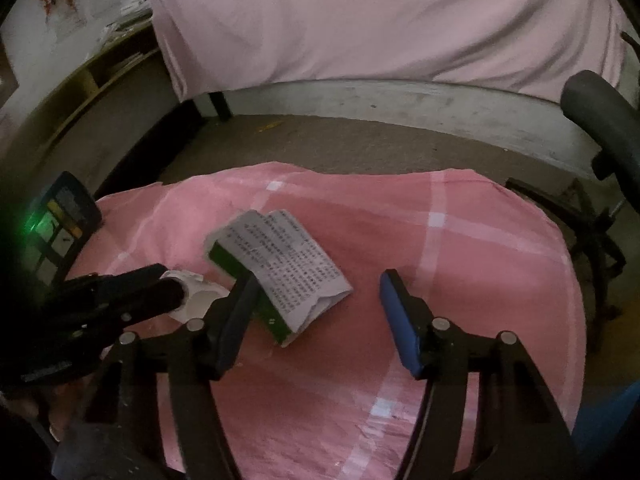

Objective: Collect trash
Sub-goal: 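Grasp the white plastic tray with the left tool while the right tool grasps the green paper packet, then carry the white tray and paper packet over the blue basin with both tools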

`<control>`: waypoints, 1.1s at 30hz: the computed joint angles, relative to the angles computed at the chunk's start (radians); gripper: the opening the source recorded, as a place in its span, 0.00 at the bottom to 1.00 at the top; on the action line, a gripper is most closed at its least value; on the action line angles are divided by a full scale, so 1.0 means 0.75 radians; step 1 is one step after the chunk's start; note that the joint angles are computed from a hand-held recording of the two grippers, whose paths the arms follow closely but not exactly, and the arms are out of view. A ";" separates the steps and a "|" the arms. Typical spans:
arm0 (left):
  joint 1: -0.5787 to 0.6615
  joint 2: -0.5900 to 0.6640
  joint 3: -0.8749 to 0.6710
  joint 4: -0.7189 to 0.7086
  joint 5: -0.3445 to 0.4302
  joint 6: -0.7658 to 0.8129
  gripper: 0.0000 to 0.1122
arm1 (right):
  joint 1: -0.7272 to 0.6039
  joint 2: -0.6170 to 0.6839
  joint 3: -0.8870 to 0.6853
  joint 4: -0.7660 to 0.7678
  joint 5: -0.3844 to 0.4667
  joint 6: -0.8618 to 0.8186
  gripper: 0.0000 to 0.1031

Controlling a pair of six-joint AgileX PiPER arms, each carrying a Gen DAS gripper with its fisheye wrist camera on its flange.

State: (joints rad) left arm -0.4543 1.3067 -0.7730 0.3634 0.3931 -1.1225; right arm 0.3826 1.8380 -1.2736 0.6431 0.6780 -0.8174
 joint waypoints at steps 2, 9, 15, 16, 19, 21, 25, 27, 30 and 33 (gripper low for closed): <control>0.018 -0.002 0.010 -0.081 -0.033 0.084 0.11 | -0.012 0.001 0.000 0.031 0.034 -0.042 0.75; 0.038 0.003 0.010 -0.181 -0.070 0.192 0.08 | -0.062 0.003 0.007 0.133 0.087 -0.080 0.59; 0.012 -0.020 0.022 -0.135 -0.067 0.155 0.06 | -0.087 -0.066 0.093 0.248 0.085 -0.161 0.44; 0.008 -0.024 0.025 -0.122 -0.068 0.143 0.06 | -0.095 -0.091 0.120 0.274 0.086 -0.186 0.42; -0.006 -0.041 0.043 -0.077 -0.082 0.092 0.06 | -0.101 -0.173 0.218 0.346 0.062 -0.260 0.36; -0.021 -0.060 0.055 -0.042 -0.087 0.058 0.05 | -0.087 -0.232 0.288 0.377 0.019 -0.298 0.32; -0.110 -0.093 0.066 0.174 -0.059 -0.160 0.05 | -0.037 -0.346 0.417 0.397 -0.102 -0.322 0.26; -0.154 -0.100 0.068 0.261 -0.042 -0.255 0.05 | -0.016 -0.384 0.453 0.370 -0.153 -0.287 0.26; -0.195 -0.094 0.063 0.302 -0.028 -0.293 0.05 | -0.005 -0.458 0.517 0.343 -0.227 -0.240 0.26; -0.249 -0.086 0.054 0.391 -0.001 -0.387 0.05 | -0.010 -0.563 0.609 0.319 -0.311 -0.174 0.26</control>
State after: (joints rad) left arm -0.6409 1.2424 -0.7321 0.6569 0.3926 -1.4126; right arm 0.3751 1.4158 -0.8167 0.8825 0.4448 -0.9479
